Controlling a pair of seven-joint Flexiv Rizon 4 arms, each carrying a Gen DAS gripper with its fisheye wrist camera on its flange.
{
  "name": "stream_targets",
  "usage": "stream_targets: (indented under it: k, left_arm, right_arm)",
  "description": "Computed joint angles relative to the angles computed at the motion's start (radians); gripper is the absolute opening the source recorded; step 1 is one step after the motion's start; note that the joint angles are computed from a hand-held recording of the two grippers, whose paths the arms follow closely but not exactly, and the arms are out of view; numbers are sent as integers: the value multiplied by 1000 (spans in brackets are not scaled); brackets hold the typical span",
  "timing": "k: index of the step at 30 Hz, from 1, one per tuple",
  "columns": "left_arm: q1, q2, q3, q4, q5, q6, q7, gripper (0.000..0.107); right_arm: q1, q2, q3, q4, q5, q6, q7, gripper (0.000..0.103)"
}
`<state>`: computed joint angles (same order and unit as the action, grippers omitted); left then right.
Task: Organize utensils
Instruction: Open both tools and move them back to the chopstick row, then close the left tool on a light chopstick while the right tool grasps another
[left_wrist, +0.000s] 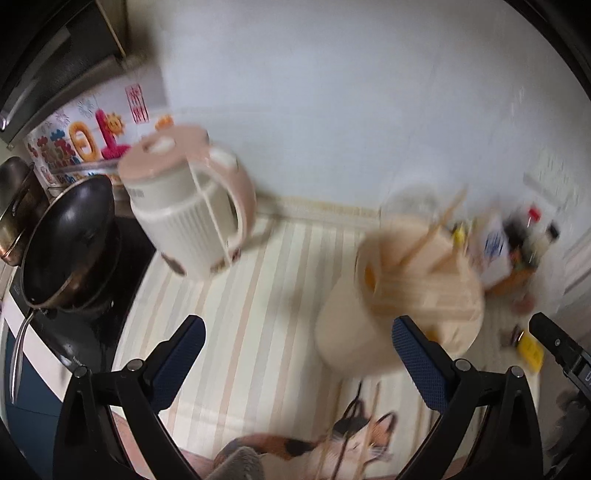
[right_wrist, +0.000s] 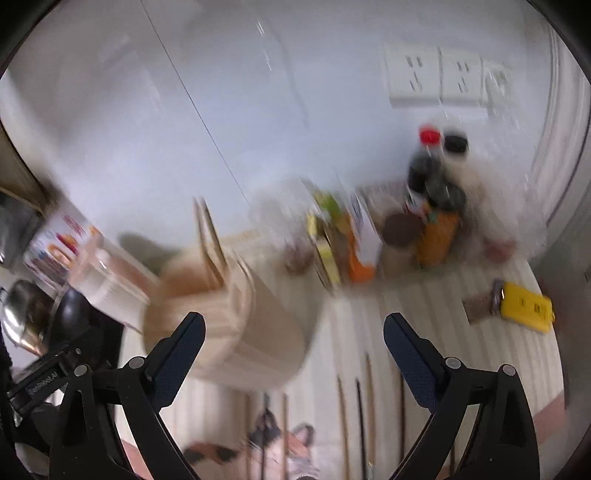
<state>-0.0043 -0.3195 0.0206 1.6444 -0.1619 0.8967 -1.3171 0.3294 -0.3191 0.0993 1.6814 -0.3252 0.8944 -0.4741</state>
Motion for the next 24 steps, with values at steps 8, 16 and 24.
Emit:
stream_targets:
  k: [8, 16, 24]
  left_arm:
    - [-34, -28, 13, 127, 98, -62, 22, 103]
    - [-50, -93, -4, 176, 100, -143, 58, 83]
    - [-78, -130, 15, 171, 146, -116, 31, 27]
  right_arm:
    - [-39, -46, 98, 74, 279, -112, -146, 39]
    - [-33, -105, 127, 102, 427, -132, -234, 31]
    - [-5, -137, 110, 98, 398, -168, -230, 25]
